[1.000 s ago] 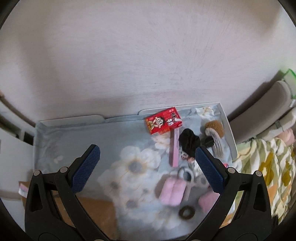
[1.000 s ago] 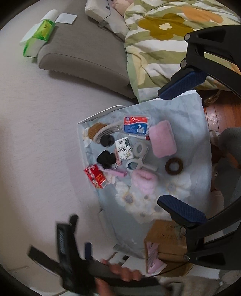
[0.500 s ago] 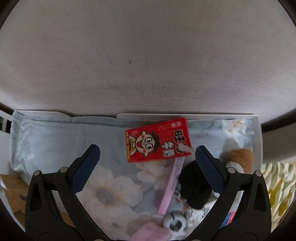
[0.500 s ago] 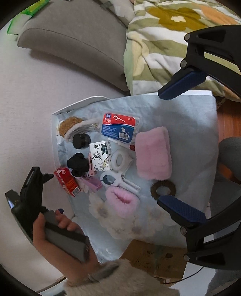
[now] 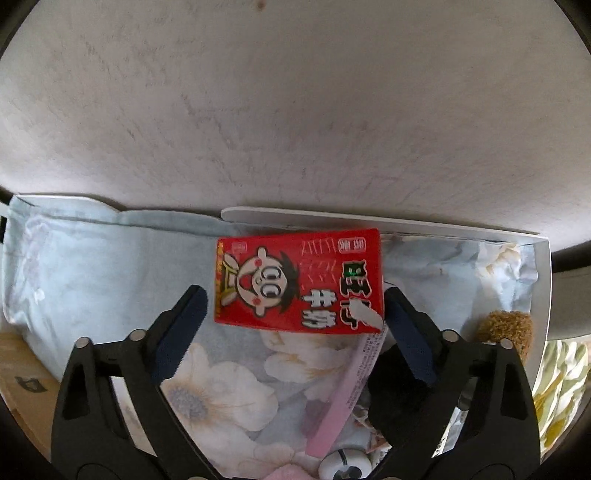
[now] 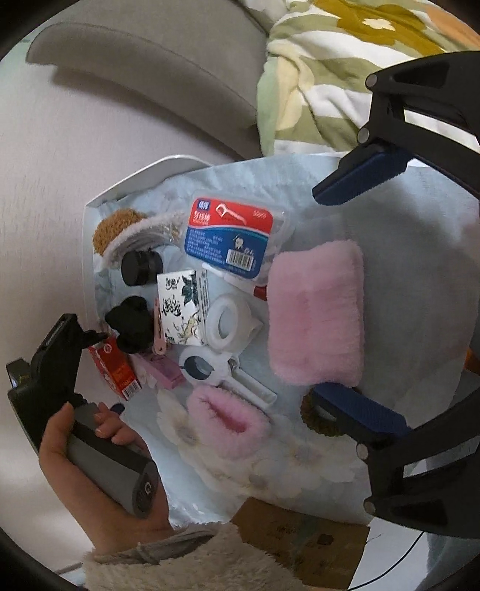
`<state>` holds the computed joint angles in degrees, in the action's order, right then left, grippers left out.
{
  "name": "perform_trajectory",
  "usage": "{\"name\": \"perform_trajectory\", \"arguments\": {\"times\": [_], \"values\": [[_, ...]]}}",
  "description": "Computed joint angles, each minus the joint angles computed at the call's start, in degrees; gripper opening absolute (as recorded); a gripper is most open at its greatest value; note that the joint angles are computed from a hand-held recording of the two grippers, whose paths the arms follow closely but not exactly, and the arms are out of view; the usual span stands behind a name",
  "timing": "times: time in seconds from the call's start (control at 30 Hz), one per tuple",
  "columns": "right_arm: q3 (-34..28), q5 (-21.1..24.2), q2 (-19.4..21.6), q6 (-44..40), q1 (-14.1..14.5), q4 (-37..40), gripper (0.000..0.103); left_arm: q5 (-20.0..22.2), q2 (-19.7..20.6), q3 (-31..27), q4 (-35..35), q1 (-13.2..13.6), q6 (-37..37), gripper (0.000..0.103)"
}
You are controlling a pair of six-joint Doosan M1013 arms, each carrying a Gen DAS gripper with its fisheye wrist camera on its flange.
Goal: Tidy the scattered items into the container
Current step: 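Grasp the red milk carton with the left tool while the right tool grasps the pink wristband, then carry both items to the cardboard box and open both tools to drop them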
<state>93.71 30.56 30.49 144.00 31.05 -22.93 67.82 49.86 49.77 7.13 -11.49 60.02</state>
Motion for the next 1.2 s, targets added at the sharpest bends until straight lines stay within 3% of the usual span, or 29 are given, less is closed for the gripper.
{"name": "perform_trajectory", "arguments": {"times": [0.13,0.3,0.47,0.8,1.0,1.2], "values": [[-0.34,-0.94,0.5,-2.68,-0.47,2.04,0.086,-1.04,-0.22,0.68,-0.09,0.08,-0.2,0.091],[-0.28,-2.99,0.82,-8.79,-0.92,7.25,0.063,-2.75,-0.82,1.93,-1.75,0.57,-0.51,0.091],[-0.27,-3.68,0.72,-7.27,-0.46,4.19,0.05,-4.47,-1.89,3.85,-0.64,0.4,0.01,0.091],[1.15,-7.47,-0.24,-7.56,-1.27,6.59,0.02,-7.28,-5.58,8.53,-0.13,-1.24,-0.43,0.09],[1.77,-7.53,-0.75,-5.94,-1.16,5.92,0.018,-8.75,-7.57,11.35,-0.13,-1.67,-0.06,0.09],[2.51,-5.99,-2.56,-0.09,-0.5,-0.03,0.018,-11.88,-11.01,15.23,-0.81,-2.18,0.44,0.09]]}}
